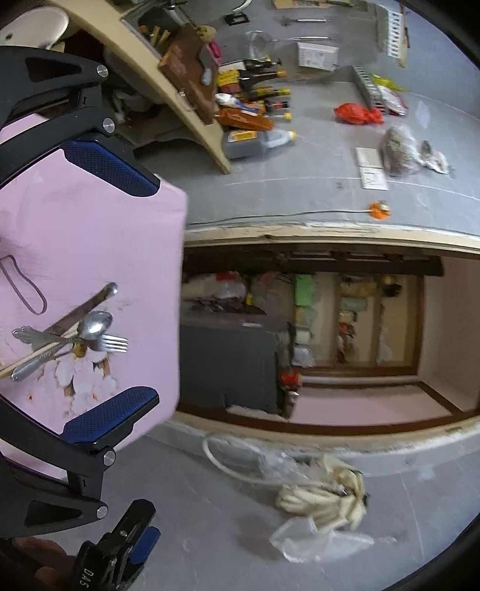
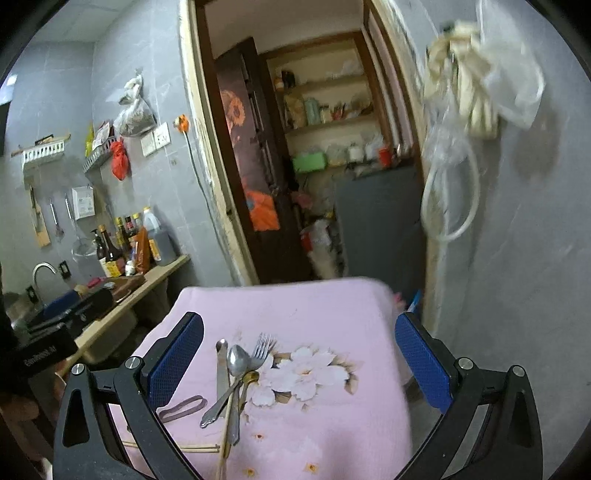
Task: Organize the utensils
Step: 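Move both tools back over the utensil pile, then grasp the silver knife with the left tool while the right tool grasps a steel fork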
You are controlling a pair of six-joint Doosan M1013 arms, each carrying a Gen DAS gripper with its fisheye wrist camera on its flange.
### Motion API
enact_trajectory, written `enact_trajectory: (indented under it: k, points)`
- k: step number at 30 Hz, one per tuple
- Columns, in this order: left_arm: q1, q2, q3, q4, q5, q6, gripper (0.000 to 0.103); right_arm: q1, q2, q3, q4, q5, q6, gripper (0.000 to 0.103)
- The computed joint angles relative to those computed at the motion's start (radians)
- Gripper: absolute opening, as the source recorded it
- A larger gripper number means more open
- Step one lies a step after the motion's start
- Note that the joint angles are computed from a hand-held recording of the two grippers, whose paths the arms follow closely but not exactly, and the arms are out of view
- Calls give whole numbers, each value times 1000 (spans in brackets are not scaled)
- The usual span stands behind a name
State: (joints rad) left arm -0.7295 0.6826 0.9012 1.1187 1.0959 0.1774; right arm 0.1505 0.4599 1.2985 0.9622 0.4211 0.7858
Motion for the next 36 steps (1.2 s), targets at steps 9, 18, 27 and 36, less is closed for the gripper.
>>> enact_trajectory:
  k: [9, 18, 27, 36]
  points:
    - [66, 98, -138, -270, 55, 65, 82, -5, 202, -211, -66, 333, 168, 60]
    - [131, 157, -195, -505, 45, 56, 48, 21, 342, -380, -109, 518, 221, 32]
    - [174, 169, -174, -645, -71, 106, 36, 35, 448, -553, -132, 638, 270, 25]
    - [192, 171, -169, -692, -141, 138, 30, 40, 533, -702, -144, 769, 323, 18]
